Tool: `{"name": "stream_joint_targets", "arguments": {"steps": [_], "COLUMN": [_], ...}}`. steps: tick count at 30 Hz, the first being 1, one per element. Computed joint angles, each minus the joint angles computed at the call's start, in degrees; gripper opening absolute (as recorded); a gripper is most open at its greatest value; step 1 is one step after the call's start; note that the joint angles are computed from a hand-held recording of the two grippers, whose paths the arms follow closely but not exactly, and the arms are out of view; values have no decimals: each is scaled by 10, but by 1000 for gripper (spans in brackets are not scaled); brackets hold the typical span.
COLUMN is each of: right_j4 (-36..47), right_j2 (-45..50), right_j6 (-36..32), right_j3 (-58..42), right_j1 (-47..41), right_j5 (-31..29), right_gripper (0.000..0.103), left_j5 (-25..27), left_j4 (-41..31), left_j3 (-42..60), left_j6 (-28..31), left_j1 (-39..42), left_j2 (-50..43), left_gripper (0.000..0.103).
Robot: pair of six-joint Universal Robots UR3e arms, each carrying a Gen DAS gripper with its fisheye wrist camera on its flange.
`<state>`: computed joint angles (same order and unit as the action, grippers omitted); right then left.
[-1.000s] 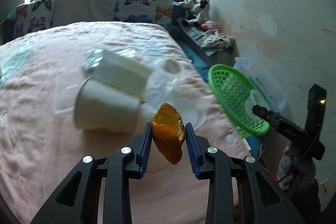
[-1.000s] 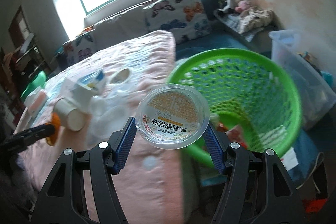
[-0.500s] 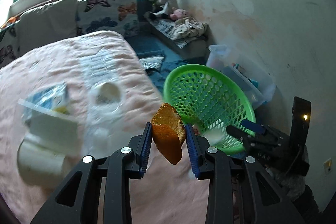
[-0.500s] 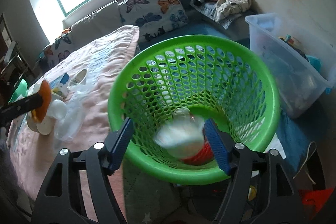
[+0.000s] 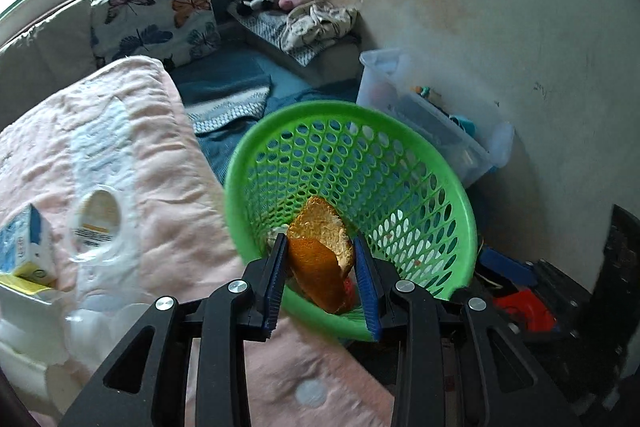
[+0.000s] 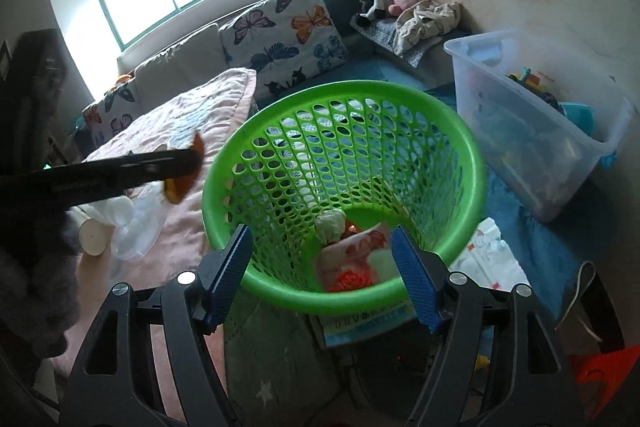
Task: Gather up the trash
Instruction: 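Drop the plastic cup into the green basket with the right tool while the left drops the crust, then move both tools back over the bed toward the white paper cup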
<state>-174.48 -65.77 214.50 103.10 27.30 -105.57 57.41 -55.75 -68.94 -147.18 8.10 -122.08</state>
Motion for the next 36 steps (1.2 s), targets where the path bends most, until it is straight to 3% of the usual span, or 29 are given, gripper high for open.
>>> {"name": "stream_joint_targets", "arguments": {"steps": [5, 10, 18, 31, 36], "right_j4": [-13, -20, -19, 5, 28], "right_j2": [-14, -17, -23, 10, 39], "right_j6": [11, 21, 20, 11, 0], "right_j3": [26, 39, 37, -37, -95], "right_j1": [4, 0, 12, 41, 56], "right_j5": [-3, 2, -4, 1, 5], "right_gripper": [72, 72, 72, 72, 72], "left_j5": [8, -3, -39, -53, -57], "left_j4": [-3, 5, 14, 116, 169], "left_j3": [15, 3, -44, -249, -305], "left_j6": [-8, -16, -7, 28, 29], "left_j1": [-15, -15, 17, 153, 218], "left_j2": [-23, -19, 19, 163, 198], "left_gripper": [34, 52, 53, 53, 59]}}
